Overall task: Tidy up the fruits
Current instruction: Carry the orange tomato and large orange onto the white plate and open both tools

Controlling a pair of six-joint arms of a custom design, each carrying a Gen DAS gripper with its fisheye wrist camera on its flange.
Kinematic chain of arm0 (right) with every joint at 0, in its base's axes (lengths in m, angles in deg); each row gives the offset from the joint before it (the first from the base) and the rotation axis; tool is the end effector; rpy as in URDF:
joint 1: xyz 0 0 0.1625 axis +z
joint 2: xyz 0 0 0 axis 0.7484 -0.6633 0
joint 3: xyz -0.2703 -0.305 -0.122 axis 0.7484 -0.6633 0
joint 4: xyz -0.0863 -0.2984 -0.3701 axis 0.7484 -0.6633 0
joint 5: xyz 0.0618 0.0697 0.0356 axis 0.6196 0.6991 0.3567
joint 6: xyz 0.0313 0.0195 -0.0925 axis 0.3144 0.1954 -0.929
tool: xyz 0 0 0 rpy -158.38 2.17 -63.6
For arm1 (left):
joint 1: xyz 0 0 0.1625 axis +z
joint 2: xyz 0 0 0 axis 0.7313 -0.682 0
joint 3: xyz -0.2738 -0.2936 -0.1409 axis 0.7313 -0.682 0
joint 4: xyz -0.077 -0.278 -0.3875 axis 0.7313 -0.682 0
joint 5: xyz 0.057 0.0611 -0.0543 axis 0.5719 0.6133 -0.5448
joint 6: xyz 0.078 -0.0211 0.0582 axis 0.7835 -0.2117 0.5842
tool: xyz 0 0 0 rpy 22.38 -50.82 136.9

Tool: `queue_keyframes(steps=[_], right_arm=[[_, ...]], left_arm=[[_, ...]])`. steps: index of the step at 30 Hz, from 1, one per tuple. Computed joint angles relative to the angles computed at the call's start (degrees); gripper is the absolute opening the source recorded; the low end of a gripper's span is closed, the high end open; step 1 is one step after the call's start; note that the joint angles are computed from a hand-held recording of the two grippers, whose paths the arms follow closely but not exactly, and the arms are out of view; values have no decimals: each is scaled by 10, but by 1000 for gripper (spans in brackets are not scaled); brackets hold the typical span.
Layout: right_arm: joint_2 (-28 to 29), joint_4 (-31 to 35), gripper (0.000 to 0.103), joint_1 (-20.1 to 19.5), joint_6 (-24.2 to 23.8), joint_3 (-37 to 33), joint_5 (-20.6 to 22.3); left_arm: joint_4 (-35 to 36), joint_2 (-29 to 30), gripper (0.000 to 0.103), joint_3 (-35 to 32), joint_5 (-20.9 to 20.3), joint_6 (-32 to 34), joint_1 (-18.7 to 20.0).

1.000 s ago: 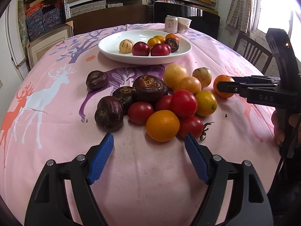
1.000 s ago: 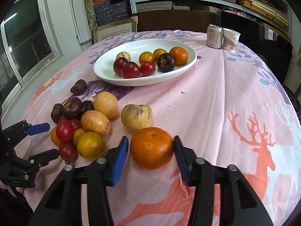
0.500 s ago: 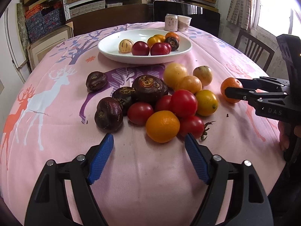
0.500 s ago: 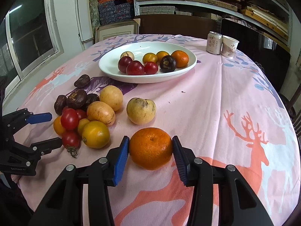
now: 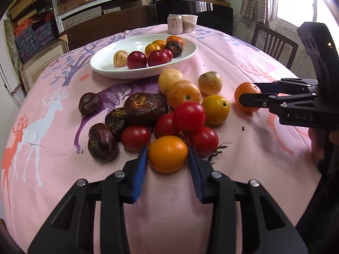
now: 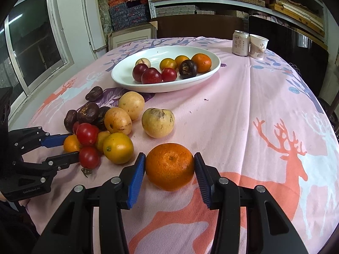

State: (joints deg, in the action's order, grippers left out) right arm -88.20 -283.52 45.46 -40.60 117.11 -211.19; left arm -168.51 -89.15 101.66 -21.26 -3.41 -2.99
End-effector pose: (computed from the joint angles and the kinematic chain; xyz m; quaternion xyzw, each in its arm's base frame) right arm 0.0951 -0.3186 0.1399 0.0284 -0.8572 0.3862 0.3396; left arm -0.1844 -0.4211 0.0543 0.5273 0.8192 -0.1200 0.1911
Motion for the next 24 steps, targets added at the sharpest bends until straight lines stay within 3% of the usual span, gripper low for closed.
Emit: queue_keyframes(steps=[6, 14, 24], right_arm=[[-3, 3, 47, -2, 2, 1, 5], [-4, -3, 47, -4, 3, 3, 11], [3, -54, 47, -6, -12, 21, 43]], left_arm=[[25, 10, 41, -16, -3, -25, 11], [-4, -11, 37, -4, -38, -20, 22], [-3, -44, 37, 3, -70, -32, 33]])
